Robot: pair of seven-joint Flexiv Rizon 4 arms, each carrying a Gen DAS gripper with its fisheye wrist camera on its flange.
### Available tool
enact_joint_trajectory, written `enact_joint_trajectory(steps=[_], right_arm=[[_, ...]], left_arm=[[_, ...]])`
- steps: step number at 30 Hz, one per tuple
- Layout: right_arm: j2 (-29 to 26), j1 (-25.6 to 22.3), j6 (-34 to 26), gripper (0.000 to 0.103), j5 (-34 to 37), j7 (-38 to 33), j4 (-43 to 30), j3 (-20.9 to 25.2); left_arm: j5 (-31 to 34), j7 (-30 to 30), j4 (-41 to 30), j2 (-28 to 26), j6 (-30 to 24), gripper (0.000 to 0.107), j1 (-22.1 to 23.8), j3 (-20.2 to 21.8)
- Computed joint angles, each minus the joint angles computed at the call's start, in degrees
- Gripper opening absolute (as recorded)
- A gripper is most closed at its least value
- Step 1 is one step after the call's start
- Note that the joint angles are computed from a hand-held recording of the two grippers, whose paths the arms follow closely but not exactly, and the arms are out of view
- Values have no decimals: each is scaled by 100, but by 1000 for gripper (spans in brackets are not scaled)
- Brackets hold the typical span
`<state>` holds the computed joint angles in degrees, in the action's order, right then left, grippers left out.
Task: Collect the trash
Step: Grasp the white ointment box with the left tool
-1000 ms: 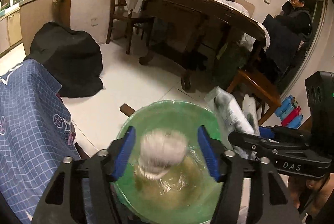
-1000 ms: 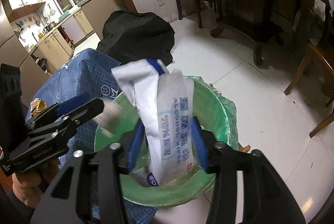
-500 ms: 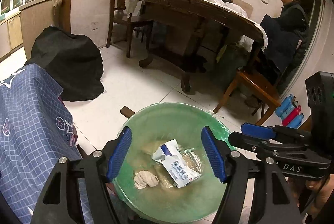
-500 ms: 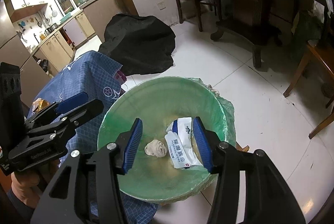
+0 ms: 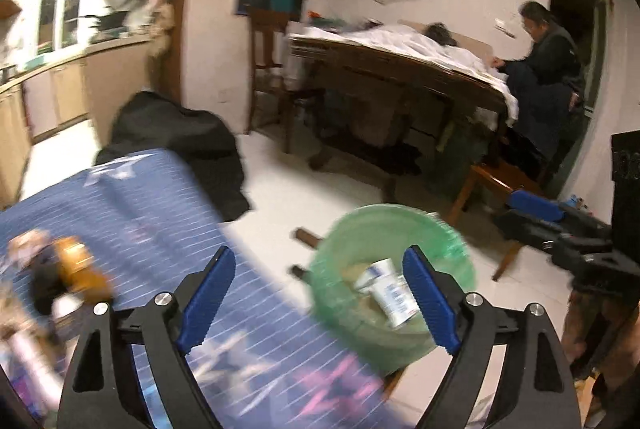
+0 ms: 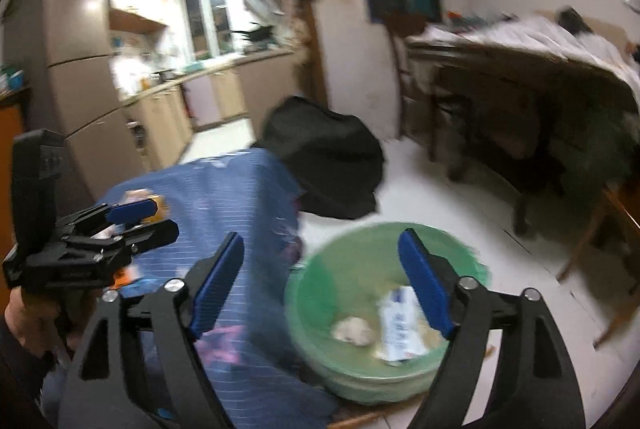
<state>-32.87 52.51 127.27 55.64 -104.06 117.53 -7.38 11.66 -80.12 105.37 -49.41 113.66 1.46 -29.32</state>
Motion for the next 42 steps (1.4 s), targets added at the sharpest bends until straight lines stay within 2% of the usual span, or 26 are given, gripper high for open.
enact_joint_trajectory(steps=[3,4,7,13,18,21,23,24,25,30,34,35,37,39,40,41,42], right_arm=[[-135,56,156,79,-394,86,-138,303],[-216,92,182,80,-573,102,-221,396],[-366,172,112,80,-971,190,-405,511],[-753,847,-465,80,-1314,367,-976,114],[-1028,1184,-685,80,-1761,662,-1255,-34],[-1185,1312,-916,80,-2139,820,-1446,-86],[-1260,1288,-1022,80,-2453,938,-1531,-17],[-1343,1229,-1128,80,-2670,1005,-1641,55],[-1413,1176,-1190,80,-2843,1074,-1705,123],[-1748,961,-1575,80,-3624,1411,-2041,347],[-1946,832,-1760,80,-4152,1657,-2249,462],[-1977,779,-1802,80,-4287,1717,-2296,501],[-2039,684,-1883,80,-4534,1846,-2392,558],[-2108,614,-2011,78,-4767,1985,-2513,557],[-2145,549,-2060,73,-4887,2051,-2567,583],[-2167,501,-2110,71,-4995,2122,-2595,609],[-2196,476,-2179,68,-5095,2202,-2649,602]], left_arm=[[132,-261,775,368,609,87,425,327],[153,-362,1063,524,823,87,557,558],[311,-691,1599,776,1054,88,1086,917],[782,-1283,2142,1044,1362,88,2191,1249],[1439,-1640,2338,1247,1531,88,3034,1358],[1979,-1704,2158,1287,1007,91,3611,1013],[2185,-1472,2001,1200,490,91,3944,695],[2160,-1229,1941,1083,197,91,4195,387],[2360,-1298,1750,973,-192,91,4363,190],[1810,-492,1232,490,-1250,91,4410,-281],[1505,-212,779,270,-1899,89,4050,-143],[1189,150,804,145,-1966,87,4142,-323],[1080,245,706,93,-2161,80,4098,-344],[1081,369,731,13,-2139,68,4234,-531],[799,773,871,-70,-2111,50,4419,-791],[786,804,908,-91,-2053,43,4471,-865],[818,718,938,-20,-1922,41,4373,-752]])
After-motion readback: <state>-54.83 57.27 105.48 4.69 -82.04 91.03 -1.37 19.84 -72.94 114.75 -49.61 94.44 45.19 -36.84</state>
